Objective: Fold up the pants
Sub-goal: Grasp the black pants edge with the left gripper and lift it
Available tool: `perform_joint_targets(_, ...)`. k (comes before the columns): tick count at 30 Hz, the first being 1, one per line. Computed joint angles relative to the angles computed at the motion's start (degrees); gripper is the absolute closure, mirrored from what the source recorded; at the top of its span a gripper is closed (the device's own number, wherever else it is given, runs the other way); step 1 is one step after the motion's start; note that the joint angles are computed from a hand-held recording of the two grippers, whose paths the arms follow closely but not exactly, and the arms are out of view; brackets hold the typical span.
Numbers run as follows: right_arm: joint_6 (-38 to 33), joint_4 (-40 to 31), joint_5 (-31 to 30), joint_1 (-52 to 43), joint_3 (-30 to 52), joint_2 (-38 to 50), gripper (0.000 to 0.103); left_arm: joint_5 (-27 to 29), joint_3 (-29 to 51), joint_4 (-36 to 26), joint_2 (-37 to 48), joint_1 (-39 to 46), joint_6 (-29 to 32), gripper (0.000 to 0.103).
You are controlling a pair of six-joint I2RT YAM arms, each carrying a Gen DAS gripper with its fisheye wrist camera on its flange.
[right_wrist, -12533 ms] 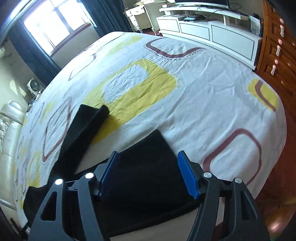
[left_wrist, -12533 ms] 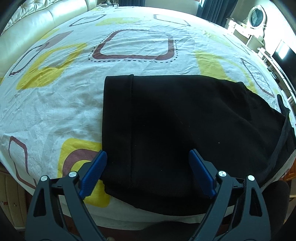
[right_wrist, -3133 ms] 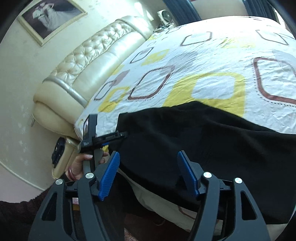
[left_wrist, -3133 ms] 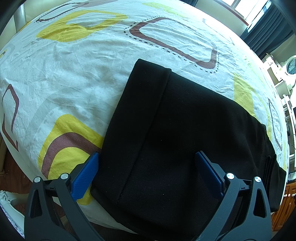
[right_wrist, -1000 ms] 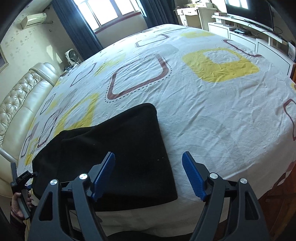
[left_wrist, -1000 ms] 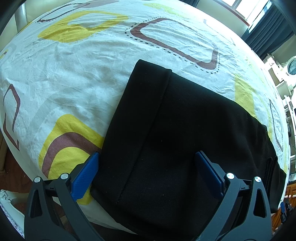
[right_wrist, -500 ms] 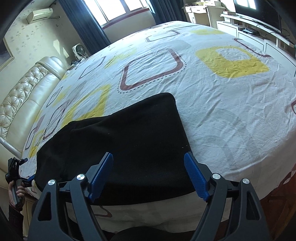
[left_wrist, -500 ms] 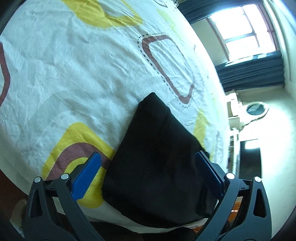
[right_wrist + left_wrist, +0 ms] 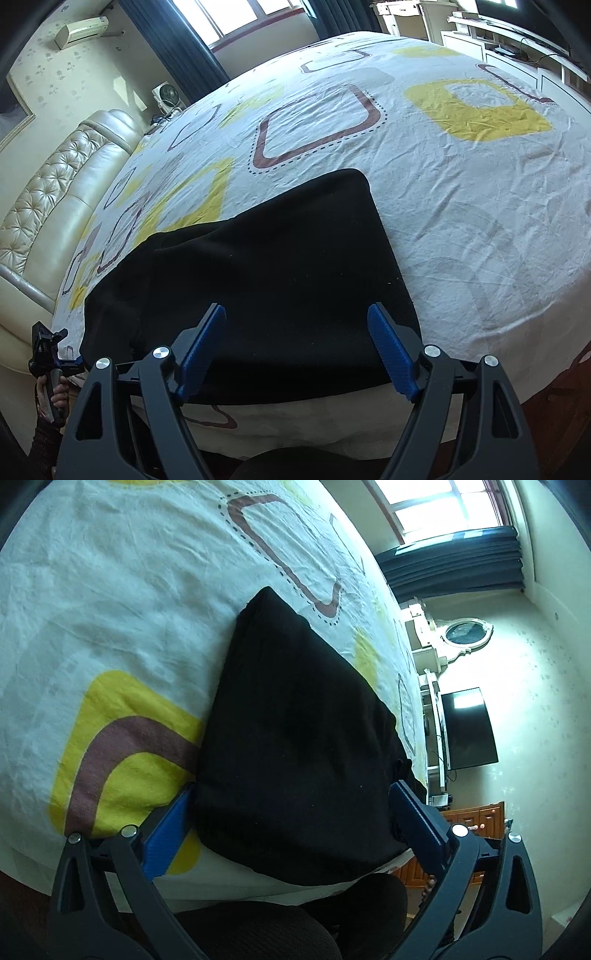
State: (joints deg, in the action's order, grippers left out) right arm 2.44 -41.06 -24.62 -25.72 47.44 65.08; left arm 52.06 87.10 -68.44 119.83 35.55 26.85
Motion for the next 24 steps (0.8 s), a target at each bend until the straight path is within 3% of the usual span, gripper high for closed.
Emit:
perform_joint_targets(5, 0.07, 0.16, -0.09, 0.50, -0.24, 0.15, 0.025, 3.92, -0.30, -0.08, 1.20, 1.79, -2.47, 0.003)
perform_joint_targets(7, 0.00, 0.29, 0.04, 0.69, -0.36, 0.27, 0.024, 1.67, -2.01, 2.88, -0.79, 1.09, -4.15, 0.018)
perform_joint_targets(9, -0.03, 0.34, -0.25, 0.53, -0.43, 0.34, 0.024, -3.72, -3.50, 6.26, -2.73, 0.13, -5.92, 0.049)
perform_joint_targets(11, -0.09, 0.25, -0.63, 0.27, -0.37, 0.45, 0.024, -6.25, -3.42, 7.15, -2.77, 0.03, -7.03, 0.063)
perform_joint_targets(14, -0.06, 0.02, -1.07, -0.02, -0.26, 0.41, 0.024, -4.51, -1.27, 5.37, -0.61, 1.10, -9.60, 0.072)
perform_joint_targets(18, 0.00, -0.21, -1.21, -0.11, -0.21, 0.00, 0.024, -3.68, -1.09, 5.42, -2.44, 0.53, -8.78, 0.076)
perform_joint_targets(22, -0.40, -0.19, -1.35, -0.44, -0.13, 0.18, 0.024, 6.72, 0.90, -0.85, -2.48, 1.85, -3.64, 0.080)
perform_joint_targets(24, -0.12, 0.00, -1.40, -0.56, -0.19, -0.01, 0.024, 10.88, 0.88, -3.00, -3.56, 1.57, -1.68, 0.092)
